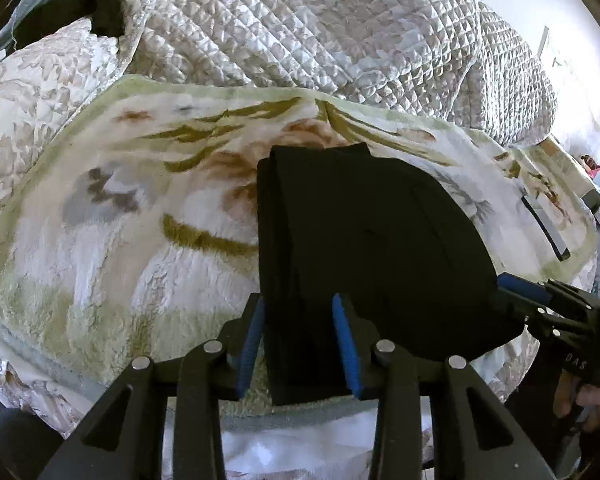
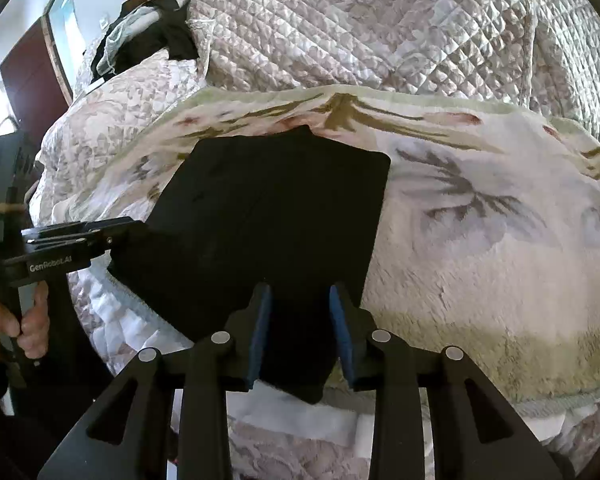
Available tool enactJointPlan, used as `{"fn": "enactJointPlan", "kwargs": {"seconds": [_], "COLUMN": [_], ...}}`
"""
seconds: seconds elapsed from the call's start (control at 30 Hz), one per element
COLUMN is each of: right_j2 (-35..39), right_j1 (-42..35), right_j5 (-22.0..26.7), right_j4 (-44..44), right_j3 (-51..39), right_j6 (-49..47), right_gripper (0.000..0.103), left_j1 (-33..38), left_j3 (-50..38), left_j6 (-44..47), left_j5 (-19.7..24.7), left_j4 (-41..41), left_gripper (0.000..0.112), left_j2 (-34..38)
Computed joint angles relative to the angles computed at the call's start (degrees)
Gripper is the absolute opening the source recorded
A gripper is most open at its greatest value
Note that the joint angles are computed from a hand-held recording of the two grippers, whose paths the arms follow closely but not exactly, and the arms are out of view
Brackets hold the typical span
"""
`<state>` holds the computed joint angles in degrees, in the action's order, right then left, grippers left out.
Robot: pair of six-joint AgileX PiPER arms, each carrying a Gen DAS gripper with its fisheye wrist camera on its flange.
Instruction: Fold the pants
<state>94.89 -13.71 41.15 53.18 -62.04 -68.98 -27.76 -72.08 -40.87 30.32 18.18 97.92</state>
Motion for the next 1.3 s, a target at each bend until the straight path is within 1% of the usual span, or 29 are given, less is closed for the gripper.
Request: {"fn": "enactJointPlan", "kwargs": {"seconds": [0.03, 0.07, 0.1, 0.2, 0.23, 0.3, 0.37, 0.47, 0.57, 0.63, 0.67, 0.7, 0.73, 0.8, 0.9, 1.0, 1.07, 1.17, 1.3], "right_j2": [0.5, 0.9, 1.6, 5.8, 8.1, 13.2, 16.6, 18.7, 20.7, 22.0, 22.1, 22.1, 21.9, 21.2, 20.1, 19.1, 18.9, 20.6, 25.1], "right_j1": [-0.5, -1.0, -1.5, -3.6, -4.2, -4.4, -4.0, -3.3, -2.4, -1.7, -1.4, -1.1, -1.0, -1.4, -1.5, -1.2, -0.6, 1.0, 3.0], "right_j5": [1.2, 2.0, 2.9, 6.3, 8.0, 12.2, 15.0, 16.6, 17.2, 16.8, 16.5, 16.0, 15.8, 16.5, 17.2, 18.6, 19.4, 19.9, 20.2], "right_j4": [-0.7, -0.8, -0.6, 0.9, 1.8, 0.7, 0.1, 1.3, 1.8, 1.8, 1.3, 0.5, 0.3, 1.0, 2.0, 3.3, 3.8, 3.4, 2.3], "right_j3": [-1.1, -1.9, -2.9, -7.7, -10.3, -16.0, -20.0, -23.0, -25.6, -27.2, -27.6, -28.0, -28.1, -27.9, -28.0, -29.5, -31.8, -36.8, -45.9], "right_j6": [1.3, 2.0, 2.9, 6.5, 8.1, 12.5, 15.7, 16.5, 17.5, 18.6, 19.3, 20.2, 20.7, 20.8, 20.5, 20.8, 21.5, 23.5, 27.4], "right_gripper": [0.036, 0.046, 0.052, 0.052, 0.052, 0.052, 0.052, 0.052, 0.052, 0.048, 0.041, 0.032, 0.027, 0.021, 0.019, 0.018, 0.017, 0.017, 0.016], "left_j1": [0.4, 1.0, 1.8, 4.6, 5.5, 7.8, 8.8, 9.8, 11.4, 12.1, 12.0, 11.8, 11.4, 10.5, 11.5, 11.8, 12.0, 13.2, 15.2], "left_j3": [-0.5, -1.1, -1.7, -3.9, -4.8, -6.4, -8.5, -10.4, -11.3, -11.9, -12.3, -12.6, -12.8, -13.1, -14.2, -15.7, -17.3, -21.1, -28.8], "left_j6": [1.2, 3.0, 5.2, 12.1, 14.0, 20.4, 22.2, 25.3, 31.2, 34.2, 33.7, 33.6, 32.8, 29.6, 32.4, 34.0, 34.3, 33.5, 31.9], "left_j5": [0.2, 0.2, 0.0, -1.4, -1.6, -2.6, -2.1, -2.6, -3.8, -4.2, -3.9, -3.4, -3.2, -2.8, -1.5, -0.3, 0.3, 1.8, 5.1], "left_j4": [-1.3, -3.3, -5.7, -13.0, -15.4, -23.6, -26.0, -29.4, -36.5, -40.7, -40.4, -39.9, -38.4, -34.1, -37.9, -39.2, -38.8, -37.0, -32.8], "left_gripper": [0.039, 0.038, 0.038, 0.038, 0.039, 0.048, 0.051, 0.059, 0.062, 0.060, 0.057, 0.048, 0.045, 0.033, 0.024, 0.022, 0.021, 0.021, 0.021], "left_j2": [0.1, 0.3, 0.7, 2.9, 4.0, 6.2, 7.9, 10.0, 11.9, 12.9, 13.0, 12.9, 12.6, 11.5, 10.9, 10.3, 10.2, 11.1, 14.6]}}
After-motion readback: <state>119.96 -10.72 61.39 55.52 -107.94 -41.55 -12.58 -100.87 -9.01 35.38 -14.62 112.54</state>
